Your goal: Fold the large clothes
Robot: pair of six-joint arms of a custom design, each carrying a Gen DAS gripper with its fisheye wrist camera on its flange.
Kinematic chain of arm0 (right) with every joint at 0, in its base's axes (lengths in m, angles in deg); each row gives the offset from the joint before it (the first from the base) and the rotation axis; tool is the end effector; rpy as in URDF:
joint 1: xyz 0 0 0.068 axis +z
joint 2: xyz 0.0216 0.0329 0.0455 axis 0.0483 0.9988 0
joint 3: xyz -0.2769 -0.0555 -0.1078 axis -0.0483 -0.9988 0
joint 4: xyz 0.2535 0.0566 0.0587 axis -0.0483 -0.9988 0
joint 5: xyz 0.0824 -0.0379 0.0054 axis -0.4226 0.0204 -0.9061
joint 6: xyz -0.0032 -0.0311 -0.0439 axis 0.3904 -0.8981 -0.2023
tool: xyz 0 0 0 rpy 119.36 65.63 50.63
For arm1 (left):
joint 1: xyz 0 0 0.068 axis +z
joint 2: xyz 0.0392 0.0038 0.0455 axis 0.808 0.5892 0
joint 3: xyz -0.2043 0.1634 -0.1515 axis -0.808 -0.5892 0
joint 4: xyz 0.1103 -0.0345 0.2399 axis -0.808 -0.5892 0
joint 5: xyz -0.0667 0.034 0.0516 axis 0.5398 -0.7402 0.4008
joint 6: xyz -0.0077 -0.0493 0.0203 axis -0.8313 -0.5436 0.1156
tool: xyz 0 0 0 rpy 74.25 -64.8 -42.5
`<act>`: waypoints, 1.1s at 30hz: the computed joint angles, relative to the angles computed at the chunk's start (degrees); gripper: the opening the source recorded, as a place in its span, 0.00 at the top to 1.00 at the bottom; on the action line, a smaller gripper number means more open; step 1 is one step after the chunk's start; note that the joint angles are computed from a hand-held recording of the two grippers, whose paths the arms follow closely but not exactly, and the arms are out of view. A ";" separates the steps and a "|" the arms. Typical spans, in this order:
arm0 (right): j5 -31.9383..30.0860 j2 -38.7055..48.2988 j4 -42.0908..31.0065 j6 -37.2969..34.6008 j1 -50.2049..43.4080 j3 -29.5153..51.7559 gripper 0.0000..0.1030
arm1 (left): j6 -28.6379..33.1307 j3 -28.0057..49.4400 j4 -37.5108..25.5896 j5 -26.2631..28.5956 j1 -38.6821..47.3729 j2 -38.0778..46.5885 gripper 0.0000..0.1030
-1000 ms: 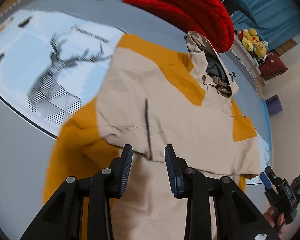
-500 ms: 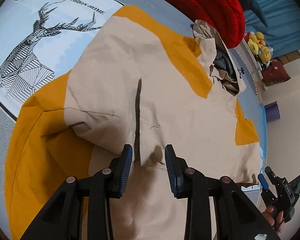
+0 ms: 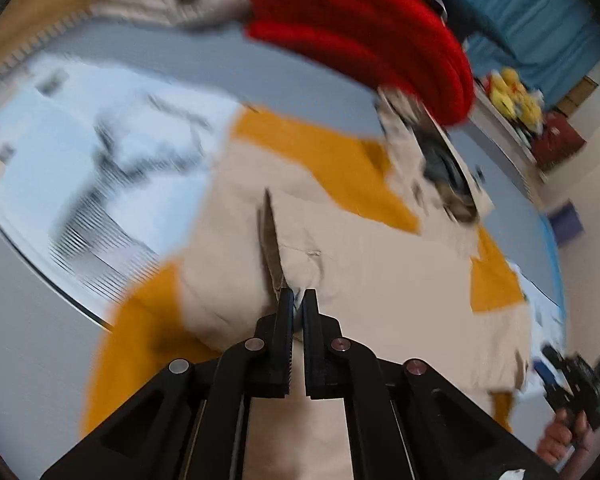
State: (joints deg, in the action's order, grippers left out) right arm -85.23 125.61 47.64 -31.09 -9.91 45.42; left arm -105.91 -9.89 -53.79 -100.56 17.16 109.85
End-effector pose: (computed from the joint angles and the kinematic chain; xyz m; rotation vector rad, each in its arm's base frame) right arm 0.2465 -0.0407 0.0723 0.4053 2.5003 0.5333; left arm 0.1504 -0.0987 0.1094 -0.7095 2.4618 -0.2749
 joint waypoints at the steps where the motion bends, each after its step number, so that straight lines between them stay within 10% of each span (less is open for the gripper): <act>1: -0.13 0.69 -0.05 0.26 -0.34 0.26 0.57 | -0.70 -0.22 -2.02 -0.68 0.89 -1.17 0.96; 10: 6.27 16.70 -6.71 2.77 -4.86 8.05 0.62 | -2.03 -3.02 -1.90 3.15 6.68 -0.84 0.93; 19: 18.15 6.15 0.14 4.54 -1.06 1.46 0.59 | -1.31 -5.14 14.97 11.36 9.80 11.97 0.90; 26: 11.41 9.13 4.45 1.92 1.79 2.36 0.57 | -0.69 -4.53 12.92 7.90 7.85 10.61 0.89; 33: 17.54 11.15 0.12 2.85 3.16 4.20 0.57 | -0.67 -1.69 7.22 6.90 6.98 13.17 0.82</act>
